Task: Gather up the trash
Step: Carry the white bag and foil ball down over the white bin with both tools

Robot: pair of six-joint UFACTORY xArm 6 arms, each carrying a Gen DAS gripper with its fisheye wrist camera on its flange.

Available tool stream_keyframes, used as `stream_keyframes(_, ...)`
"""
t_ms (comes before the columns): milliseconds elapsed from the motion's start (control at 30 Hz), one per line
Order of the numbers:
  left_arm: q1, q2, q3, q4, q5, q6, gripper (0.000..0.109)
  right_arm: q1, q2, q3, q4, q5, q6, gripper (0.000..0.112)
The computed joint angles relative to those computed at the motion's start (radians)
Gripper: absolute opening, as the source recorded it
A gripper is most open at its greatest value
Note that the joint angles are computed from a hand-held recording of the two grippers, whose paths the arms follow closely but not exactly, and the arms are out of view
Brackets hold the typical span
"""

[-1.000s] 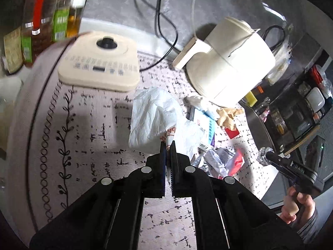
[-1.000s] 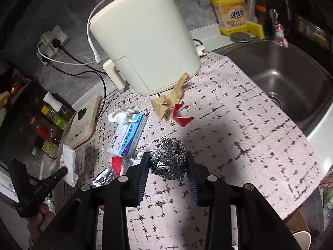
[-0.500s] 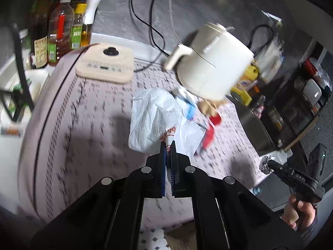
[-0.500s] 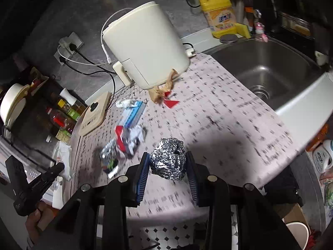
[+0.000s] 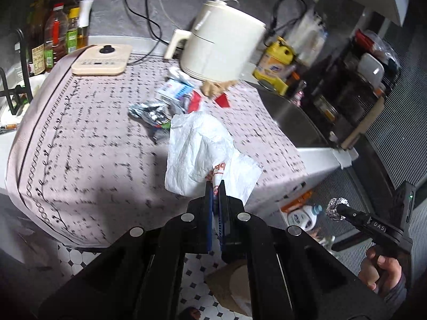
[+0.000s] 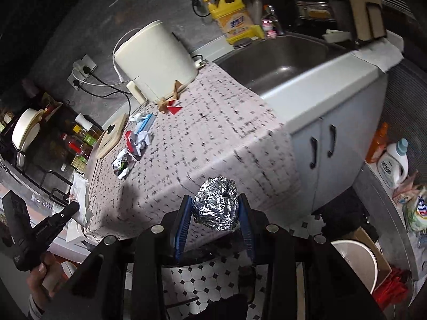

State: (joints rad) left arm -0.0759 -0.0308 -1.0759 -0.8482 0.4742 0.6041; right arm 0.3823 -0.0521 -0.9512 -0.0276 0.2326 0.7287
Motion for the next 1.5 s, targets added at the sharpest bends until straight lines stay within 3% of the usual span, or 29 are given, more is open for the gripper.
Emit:
stream_keyframes(233,-0.091,-0.056,0.091,-0.064,0.010,0.060,0.004,-0.022,-0.227,0.257,-0.153,0.026,0.200,0.036)
stream_keyframes(567,-0.208,-0.059,0.150,-0.067,0.088,0.116,0.004,-0.052,-0.436,0.533,-0.206,0.075,0.394,0.039)
stream_keyframes(633,-0.226,-0.057,0.155,-0.069,0.098,0.126,0.004,-0.058,-0.479,0.576,-0.223,0.070,0.441,0.062)
stream_keyframes(700,-0.248,-0.054,0.159,-0.075,0.110,0.141,0.004,-0.062,-0.549,0.616,-0.326,0.101,0.548,0.065)
stream_keyframes(867,-0.315,-0.025,0.152,-0.078,0.144,0.167,0.004,-0.050,-0.763,0.701,-0.390,0.260,0.637,0.067)
stream_keyframes(1033,-0.389,0.016,0.145,-0.092,0.165,0.194,0.004,-0.018,-1.036,0.776,-0.400,0.502,0.681,0.068)
stream_keyframes(1200,-0.460,0.064,0.123,-0.085,0.189,0.190,0.004,0.077,-1.279,0.816,-0.429,0.761,0.748,0.068)
stream_keyframes(1400,-0.514,0.112,0.083,-0.075,0.226,0.199,0.005,0.201,-1.431,0.831,-0.473,0.969,0.868,0.068)
stream_keyframes(1500,-0.538,0.157,0.056,-0.060,0.223,0.202,0.005,0.278,-1.443,0.811,-0.503,1.047,0.924,0.068)
